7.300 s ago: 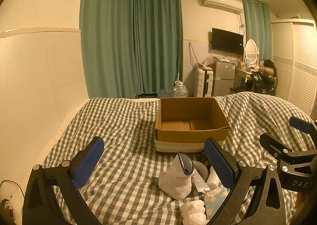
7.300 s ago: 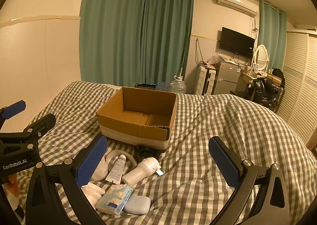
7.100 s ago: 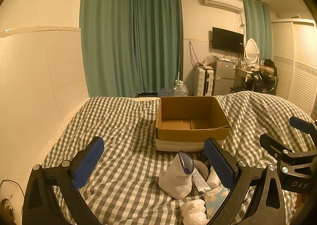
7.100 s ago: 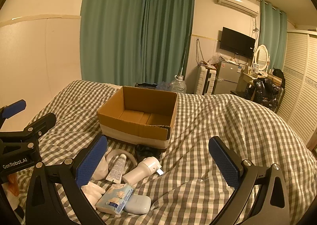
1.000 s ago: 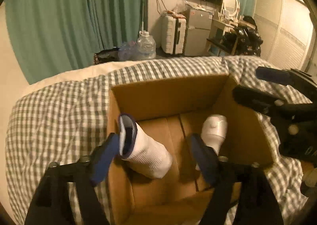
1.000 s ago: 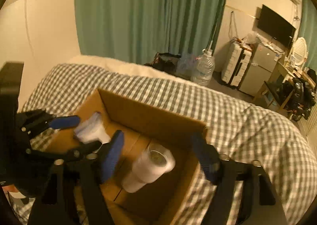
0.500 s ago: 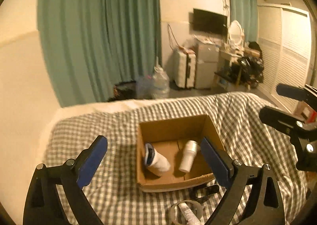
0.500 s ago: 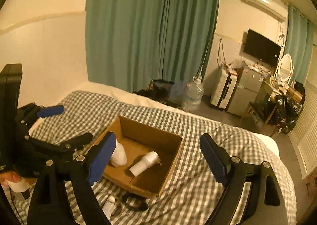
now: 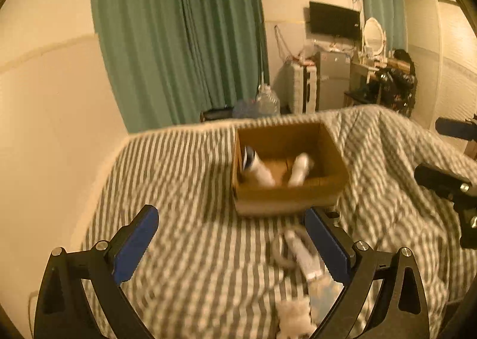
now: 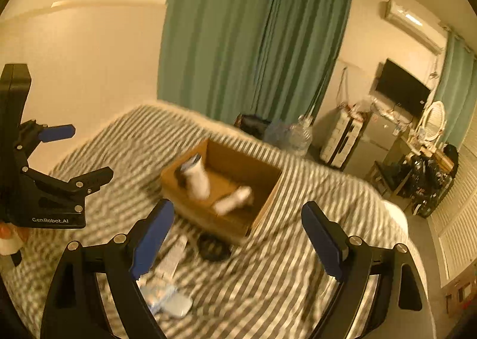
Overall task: Organize objects
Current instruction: 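Grasp the white plush toy with the left tool while the right tool grasps the tissue pack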
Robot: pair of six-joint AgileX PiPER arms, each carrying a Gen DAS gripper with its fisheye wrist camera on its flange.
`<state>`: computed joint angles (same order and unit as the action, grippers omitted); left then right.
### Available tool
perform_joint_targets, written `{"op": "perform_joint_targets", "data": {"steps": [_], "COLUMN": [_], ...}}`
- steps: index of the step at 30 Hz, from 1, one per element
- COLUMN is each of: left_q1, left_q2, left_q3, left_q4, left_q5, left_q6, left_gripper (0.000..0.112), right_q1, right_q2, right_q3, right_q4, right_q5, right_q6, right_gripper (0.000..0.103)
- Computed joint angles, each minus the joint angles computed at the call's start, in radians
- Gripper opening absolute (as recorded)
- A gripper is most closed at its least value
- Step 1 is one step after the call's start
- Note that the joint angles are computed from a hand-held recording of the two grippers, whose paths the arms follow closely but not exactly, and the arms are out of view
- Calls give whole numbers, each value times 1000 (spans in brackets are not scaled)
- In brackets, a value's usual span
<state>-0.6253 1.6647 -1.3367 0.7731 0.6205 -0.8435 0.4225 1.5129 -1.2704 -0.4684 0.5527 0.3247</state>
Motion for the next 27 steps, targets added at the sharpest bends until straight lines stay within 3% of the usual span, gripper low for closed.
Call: {"op": "perform_joint_targets", "data": {"steps": [9, 13, 16, 18, 20, 21, 24, 27], "left_q1": [-50, -30, -25, -23, -28, -26, -18, 35], "left_q2": [62, 145, 181, 220, 252, 258, 237, 167], "left_q3": [187, 169, 170, 150, 131, 128, 145, 176], "left_q4": [48, -76, -171, -288, -336, -358, -387, -548], "left_q5": [-57, -75, -133, -151, -140, -141, -163, -204], "left_q6": [-145, -44, 58, 199, 257, 286, 307, 437], "left_gripper": [101, 101, 101, 88, 58, 50, 49, 49], "right_q1": [61, 47, 39, 45, 45, 37, 14, 6], "right_q2": [108, 133, 167, 174, 185, 185, 181, 190], "right_q3": [162, 207, 203, 201, 192, 195, 208, 210], "right_q4": [2, -1, -23, -78, -106, -93, -24, 28], "right_q5": [-64, -108, -115, -103, -92, -98, -123, -135], "right_q6": [66, 117, 152, 204, 230, 225, 177, 141], "right_gripper": [88, 88, 88, 88, 88, 88, 88, 88]}}
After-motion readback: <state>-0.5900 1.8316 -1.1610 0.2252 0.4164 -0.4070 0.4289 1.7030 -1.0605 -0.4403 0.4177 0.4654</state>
